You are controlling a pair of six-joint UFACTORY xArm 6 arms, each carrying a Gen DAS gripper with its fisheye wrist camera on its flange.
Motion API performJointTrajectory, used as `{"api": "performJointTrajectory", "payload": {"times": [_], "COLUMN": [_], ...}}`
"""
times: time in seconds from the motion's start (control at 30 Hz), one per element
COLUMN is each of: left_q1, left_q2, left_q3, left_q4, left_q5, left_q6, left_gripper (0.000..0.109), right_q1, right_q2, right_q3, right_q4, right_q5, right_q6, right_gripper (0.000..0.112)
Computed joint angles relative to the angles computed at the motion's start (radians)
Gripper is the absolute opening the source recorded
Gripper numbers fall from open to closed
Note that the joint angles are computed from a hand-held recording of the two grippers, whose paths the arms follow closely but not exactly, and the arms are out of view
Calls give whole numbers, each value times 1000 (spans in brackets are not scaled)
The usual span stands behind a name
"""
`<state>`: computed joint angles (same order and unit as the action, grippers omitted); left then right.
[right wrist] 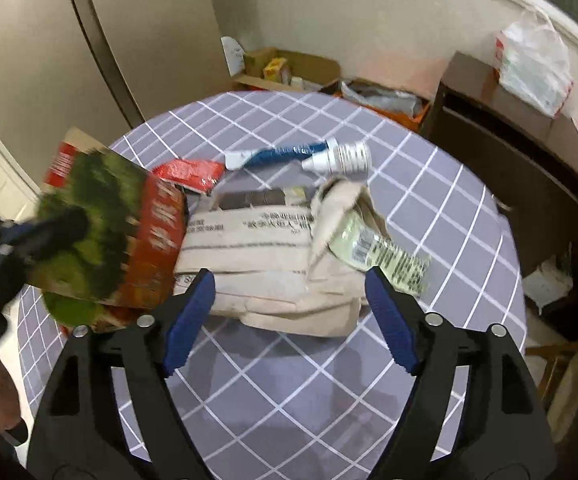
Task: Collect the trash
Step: 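Grasp the red cardboard box with the left gripper while the right reaches the beige paper, then grasp the clear snack wrapper with the right gripper and lift it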
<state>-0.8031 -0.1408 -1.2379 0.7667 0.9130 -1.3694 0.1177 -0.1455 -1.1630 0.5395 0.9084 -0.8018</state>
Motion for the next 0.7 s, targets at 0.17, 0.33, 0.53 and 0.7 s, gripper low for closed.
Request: {"api": "performJointTrajectory", "payload": {"times": [0.17,0.33,0.53,0.7], "left_q1": [-29,-66,-95,-108], "left_q2": [-48,-70,-81,-86], "left_q3": [12,4,-12,-22], "left_q4": [44,84,119,129], "left_q5": [41,88,120,152], "left_q6": [-41,-63,-84,-86], "left_gripper": [4,4,4,4], "right_q1": [-53,-94,-40,-41], "right_q2": [-21,33,138,164], "right_q3": [45,13,-92,-124], "right_q4": [47,101,83,61], "right_q5": [-3,-27,-80,-82], "right_q6": [0,75,133,140], "right_gripper": [80,80,80,80]}}
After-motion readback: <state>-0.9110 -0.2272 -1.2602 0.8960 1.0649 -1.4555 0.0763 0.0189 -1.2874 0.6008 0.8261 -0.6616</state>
